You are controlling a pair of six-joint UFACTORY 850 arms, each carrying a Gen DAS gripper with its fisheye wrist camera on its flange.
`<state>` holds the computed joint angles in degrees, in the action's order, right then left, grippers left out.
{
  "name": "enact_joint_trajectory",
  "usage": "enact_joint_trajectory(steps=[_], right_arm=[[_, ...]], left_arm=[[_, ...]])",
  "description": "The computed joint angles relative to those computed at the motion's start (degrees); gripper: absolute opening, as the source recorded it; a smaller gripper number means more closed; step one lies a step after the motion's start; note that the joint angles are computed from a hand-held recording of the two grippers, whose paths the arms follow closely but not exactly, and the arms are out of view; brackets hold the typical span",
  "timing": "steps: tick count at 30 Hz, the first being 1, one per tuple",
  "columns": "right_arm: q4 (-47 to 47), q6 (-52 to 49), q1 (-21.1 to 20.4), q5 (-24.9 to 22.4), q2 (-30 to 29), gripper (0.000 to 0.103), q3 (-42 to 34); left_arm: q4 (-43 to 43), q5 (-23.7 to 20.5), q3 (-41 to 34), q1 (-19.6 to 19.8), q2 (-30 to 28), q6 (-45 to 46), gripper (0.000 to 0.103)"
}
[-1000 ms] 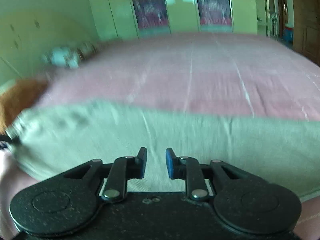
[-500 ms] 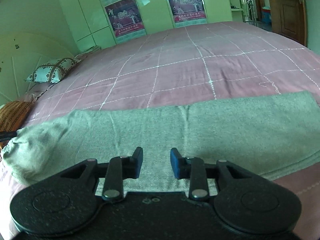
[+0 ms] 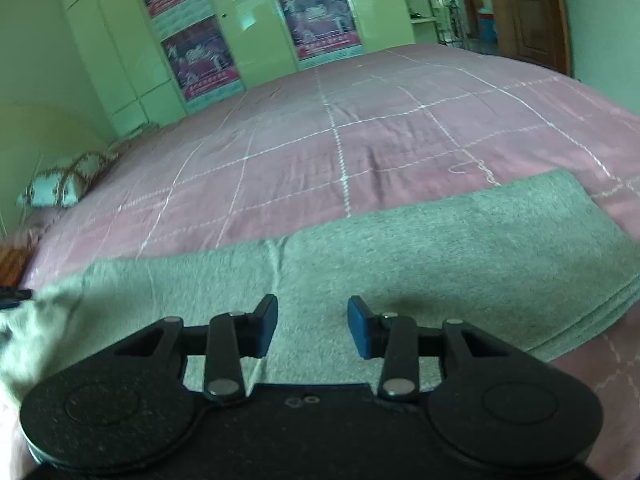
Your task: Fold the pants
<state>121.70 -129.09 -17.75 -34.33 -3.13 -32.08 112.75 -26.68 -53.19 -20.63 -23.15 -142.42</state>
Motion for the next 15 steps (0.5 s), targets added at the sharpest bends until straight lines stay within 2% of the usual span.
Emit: enact_joint_trajectory(steps=[1, 2, 3, 4, 6, 7, 9, 11, 12, 15], right_arm=[[0.14, -0.61, -0.42, -0.18, -0.07, 0.032, 0.02], [0.49, -1.61, -0.80, -0.28, -0.23, 0.033, -0.01], [0.95, -2.62, -1.30, -0.28, -0.52, 0.033, -0.13], [1.48, -3.34, -1.54, 0.54, -1.06, 0.033, -0.63], [5.50, -7.14, -1.34, 6.33, -2.85, 0.033, -2.71], [6.80, -8.68, -1.61, 7.91, -3.46, 0.033, -3.57], [4.22, -6.07, -2.97, 7.58, -4.18, 0.035, -5.00], [1.30, -3.47, -3.51, 5.60, -4.09, 0.035, -5.63], [-3.20, -0.30, -3.70, 2.41, -4.34, 0.036, -6.13], [-18.12, 8.97, -1.62, -5.86, -6.20, 0.035, -9.43]], left_arm=[[-2.95, 0.06, -2.17, -1.33, -2.21, 3.30, 0.048], [-7.03, -0.70, -4.60, -2.14, -4.80, 8.33, 0.053], [-9.55, -2.00, -6.23, -2.59, -7.09, 10.96, 0.064], [-10.80, -2.92, -6.30, -2.43, -7.35, 11.19, 0.067], [-12.38, -1.86, -6.99, -2.17, -6.90, 10.81, 0.068], [-10.51, -1.90, -6.13, -2.13, -5.90, 9.18, 0.068], [-4.79, -3.34, -1.38, -2.37, -1.69, 3.54, 0.068], [-0.71, -5.68, 4.24, -1.87, 2.86, -2.03, 0.068], [-0.03, -6.64, 7.11, -1.47, 5.26, -4.07, 0.068], [-5.27, -11.70, 15.95, -1.07, 13.25, -4.09, 0.068]])
